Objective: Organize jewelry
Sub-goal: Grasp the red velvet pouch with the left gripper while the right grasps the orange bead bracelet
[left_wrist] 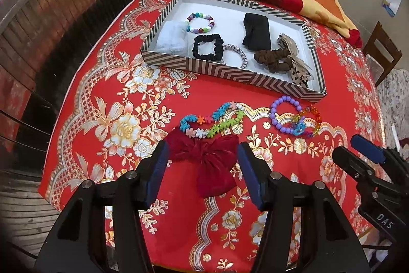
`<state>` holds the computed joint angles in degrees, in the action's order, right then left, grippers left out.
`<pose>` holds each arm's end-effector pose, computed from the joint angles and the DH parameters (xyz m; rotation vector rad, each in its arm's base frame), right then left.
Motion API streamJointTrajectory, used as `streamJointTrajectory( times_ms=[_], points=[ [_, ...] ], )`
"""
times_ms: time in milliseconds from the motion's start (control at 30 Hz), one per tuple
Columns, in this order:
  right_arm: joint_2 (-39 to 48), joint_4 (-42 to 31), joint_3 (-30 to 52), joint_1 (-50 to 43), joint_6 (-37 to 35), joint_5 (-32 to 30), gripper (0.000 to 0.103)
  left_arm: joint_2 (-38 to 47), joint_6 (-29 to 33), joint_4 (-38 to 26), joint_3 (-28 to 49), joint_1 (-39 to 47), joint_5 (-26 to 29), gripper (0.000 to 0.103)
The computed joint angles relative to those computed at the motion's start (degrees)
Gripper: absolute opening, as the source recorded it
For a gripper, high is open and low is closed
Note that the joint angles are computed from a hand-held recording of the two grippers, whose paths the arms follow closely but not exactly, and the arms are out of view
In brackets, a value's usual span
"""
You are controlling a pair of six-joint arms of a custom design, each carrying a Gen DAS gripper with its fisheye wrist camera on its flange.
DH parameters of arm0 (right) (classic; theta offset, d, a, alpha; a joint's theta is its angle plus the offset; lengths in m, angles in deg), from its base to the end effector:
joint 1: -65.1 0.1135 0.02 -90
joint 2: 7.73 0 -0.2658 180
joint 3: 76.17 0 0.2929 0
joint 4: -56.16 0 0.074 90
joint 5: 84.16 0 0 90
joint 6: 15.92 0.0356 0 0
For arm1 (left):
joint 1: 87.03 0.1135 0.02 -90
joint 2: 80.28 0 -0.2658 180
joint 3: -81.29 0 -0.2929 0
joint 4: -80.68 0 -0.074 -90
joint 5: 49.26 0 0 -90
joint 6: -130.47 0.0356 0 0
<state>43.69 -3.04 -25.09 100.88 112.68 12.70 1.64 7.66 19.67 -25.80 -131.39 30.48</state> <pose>0.1668 0.1150 0.2253 0.1077 2.6290 0.3073 0.2255 -0.2116 0.2283 0.2340 2.7472 -0.1094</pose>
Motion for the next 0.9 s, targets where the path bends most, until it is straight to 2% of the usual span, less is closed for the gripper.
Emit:
streamJointTrajectory(
  times_ms=[333, 567, 767, 900],
  points=[
    [-2.62, -1.36, -3.37, -2.46, -0.29, -2.33, 0.058, -3.54, 2.34, -0.30, -2.95, 10.87, 8.50, 0.058],
    [-2.95, -0.89, -5.14, -4.65, -0.97, -3.55, 0.058, -2.57, 0.99, 0.31, -5.35, 11.63, 14.15, 0.058],
    [3.46, 2.80, -3.31, -6.19, -4.03, -2.55, 0.058, 1.55, -3.51, 3.38, -5.33, 9.54, 14.56, 0.058],
    [7.61, 5.02, -1.69, -7.72, -7.07, -2.39, 0.058, 3.74, -3.80, 3.96, -4.59, 8.38, 13.44, 0.058]
  ],
)
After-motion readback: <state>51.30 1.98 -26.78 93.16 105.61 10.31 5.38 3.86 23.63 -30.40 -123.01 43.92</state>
